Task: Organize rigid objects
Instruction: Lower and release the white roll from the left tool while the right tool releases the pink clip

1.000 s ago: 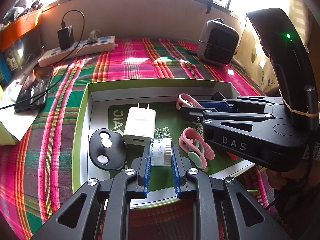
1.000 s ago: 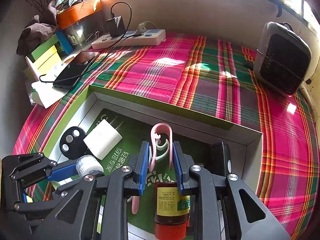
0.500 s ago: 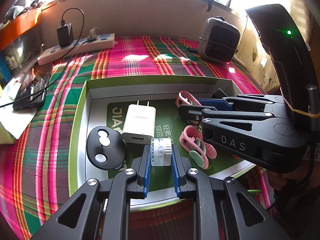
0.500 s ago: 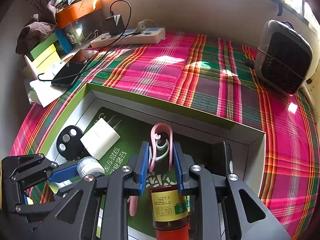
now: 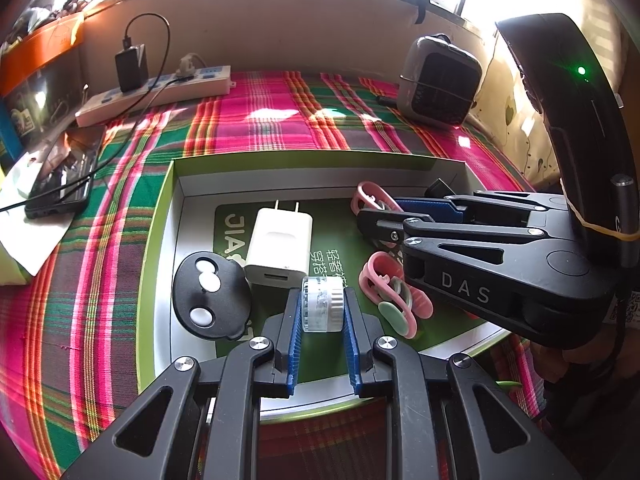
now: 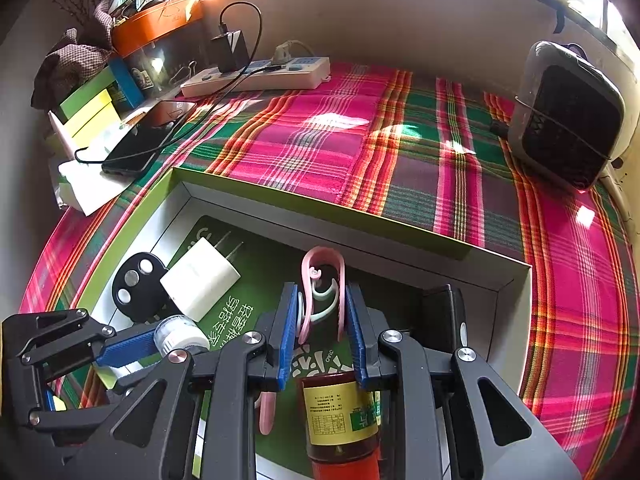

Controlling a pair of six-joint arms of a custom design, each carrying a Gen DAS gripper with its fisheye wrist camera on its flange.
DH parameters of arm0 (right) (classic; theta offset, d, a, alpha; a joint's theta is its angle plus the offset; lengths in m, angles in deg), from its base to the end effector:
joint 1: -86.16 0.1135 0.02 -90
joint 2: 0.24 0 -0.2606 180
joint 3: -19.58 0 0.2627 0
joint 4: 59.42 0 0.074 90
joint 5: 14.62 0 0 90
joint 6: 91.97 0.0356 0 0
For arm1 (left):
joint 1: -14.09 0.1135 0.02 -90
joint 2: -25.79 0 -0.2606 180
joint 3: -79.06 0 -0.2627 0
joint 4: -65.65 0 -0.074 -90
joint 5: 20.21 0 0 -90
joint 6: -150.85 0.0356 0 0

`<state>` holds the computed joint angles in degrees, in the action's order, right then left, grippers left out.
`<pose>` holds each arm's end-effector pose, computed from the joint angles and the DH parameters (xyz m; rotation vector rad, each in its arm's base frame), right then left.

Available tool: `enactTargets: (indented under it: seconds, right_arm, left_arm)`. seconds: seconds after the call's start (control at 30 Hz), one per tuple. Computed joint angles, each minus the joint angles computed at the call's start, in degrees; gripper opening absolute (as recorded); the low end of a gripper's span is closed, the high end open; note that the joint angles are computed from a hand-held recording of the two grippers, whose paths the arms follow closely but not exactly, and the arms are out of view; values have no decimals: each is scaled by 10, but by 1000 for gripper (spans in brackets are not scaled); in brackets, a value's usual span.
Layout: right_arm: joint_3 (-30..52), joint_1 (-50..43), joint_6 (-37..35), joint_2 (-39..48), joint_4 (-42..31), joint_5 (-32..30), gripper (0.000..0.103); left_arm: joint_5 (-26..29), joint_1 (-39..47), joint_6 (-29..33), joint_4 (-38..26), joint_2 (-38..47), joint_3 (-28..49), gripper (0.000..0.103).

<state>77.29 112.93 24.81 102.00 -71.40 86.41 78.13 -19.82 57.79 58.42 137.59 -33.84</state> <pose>0.2911 0.1392 0.0931 0.0738 2.5333 0.1250 0.3049 -0.2112 0.0847 0.7312 2.4118 -0.4498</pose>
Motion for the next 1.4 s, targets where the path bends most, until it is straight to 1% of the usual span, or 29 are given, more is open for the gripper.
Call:
enactTargets:
  seconds: [0.2, 0.33, 0.57, 0.7, 0.77, 0.83, 1.1, 1.17, 1.23, 1.4]
  right_arm:
    - [2, 1, 1, 1, -2, 3, 25]
    - [2, 1, 2, 0, -3, 3, 25]
    - [1, 0, 3, -1, 0, 1, 27]
    - [1, 0, 5, -1, 1, 2, 34]
    - [1, 1, 6, -1, 0, 3, 38]
    - [1, 1, 6, -1, 0, 3, 41]
    - [-10, 6, 11, -13, 8, 11, 42]
    - [-14, 9, 13, -19, 9, 16, 43]
    - [-17, 12, 16, -26, 7, 21, 47]
    - [-28, 21, 23, -49, 2, 35, 48]
  left_arm:
    - [-1, -1, 0, -2, 0, 1, 20]
    - [2, 0, -3, -1, -1, 1, 26]
    - [-4, -1, -9, -5, -2, 3, 30]
    - [-6, -2, -9, -6, -3, 3, 32]
    - [-7, -2, -9, -7, -3, 4, 37]
    - [-7, -2, -10, -8, -4, 4, 38]
    - [-19, -5, -13, -7, -15, -2, 40]
    - [-17, -5, -12, -5, -21, -6, 40]
    - [-18, -6, -12, -3, -29, -12, 40]
    - [-25, -9, -12, 2, -51, -29, 40]
